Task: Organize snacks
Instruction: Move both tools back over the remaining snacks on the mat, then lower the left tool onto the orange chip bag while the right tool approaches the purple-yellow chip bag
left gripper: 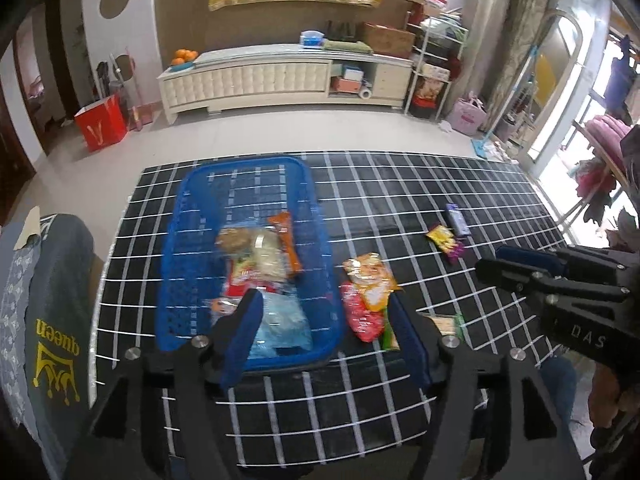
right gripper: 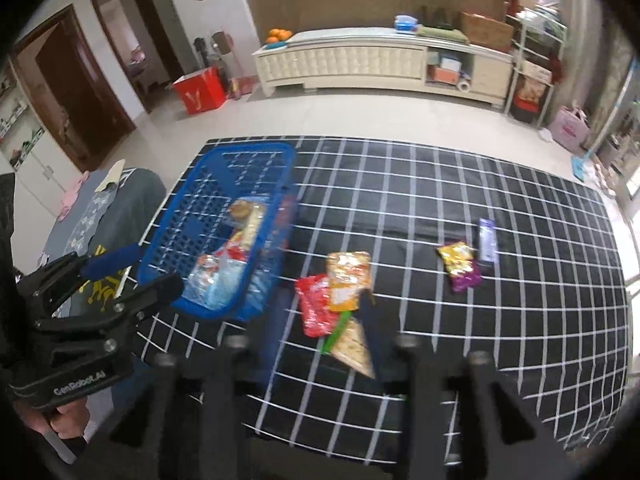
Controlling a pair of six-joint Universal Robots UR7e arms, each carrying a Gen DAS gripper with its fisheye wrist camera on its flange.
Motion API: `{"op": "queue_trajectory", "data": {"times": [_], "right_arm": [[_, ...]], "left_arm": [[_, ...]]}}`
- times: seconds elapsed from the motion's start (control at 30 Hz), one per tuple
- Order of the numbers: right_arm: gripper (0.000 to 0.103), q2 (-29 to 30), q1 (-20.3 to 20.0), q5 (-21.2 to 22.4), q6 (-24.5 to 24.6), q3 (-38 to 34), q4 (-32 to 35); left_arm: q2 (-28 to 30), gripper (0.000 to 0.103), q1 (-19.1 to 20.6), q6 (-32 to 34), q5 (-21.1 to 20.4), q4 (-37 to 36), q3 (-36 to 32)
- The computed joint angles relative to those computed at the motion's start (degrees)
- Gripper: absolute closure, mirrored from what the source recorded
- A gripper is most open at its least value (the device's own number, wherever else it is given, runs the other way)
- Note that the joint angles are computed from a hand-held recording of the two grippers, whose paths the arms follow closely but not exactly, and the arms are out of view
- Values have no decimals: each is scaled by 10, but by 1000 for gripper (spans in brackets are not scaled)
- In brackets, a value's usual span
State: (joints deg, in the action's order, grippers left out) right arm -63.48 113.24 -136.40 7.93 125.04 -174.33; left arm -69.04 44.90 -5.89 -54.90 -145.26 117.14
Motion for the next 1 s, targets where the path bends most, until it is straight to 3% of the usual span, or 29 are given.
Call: {"op": "queue_trajectory", "data": {"times": [0.03, 0.1, 0.5, 0.67, 0.83, 1.0], "right_arm": [[32, -8, 0, -9, -4, 9, -11], [30, -24, -4, -14, -6, 22, -17], [23, -114, -88, 24, -23, 82, -14], [22, -125, -141, 52, -31, 88, -1], [21, -119, -189, 81, -51, 84, 11], [20, -100, -227, 97, -75, 74, 8]], "left_arm": [[3, 33, -3, -4, -4, 1, -1], [15, 27, -12, -18, -7, 9, -5], [118, 27, -30, -98, -49, 62, -58], [167, 27, -22, -138, -55, 86, -86], [205, 27, 5, -186, -89, 121, -125], [245, 27, 21, -183, -91, 141, -158]]}}
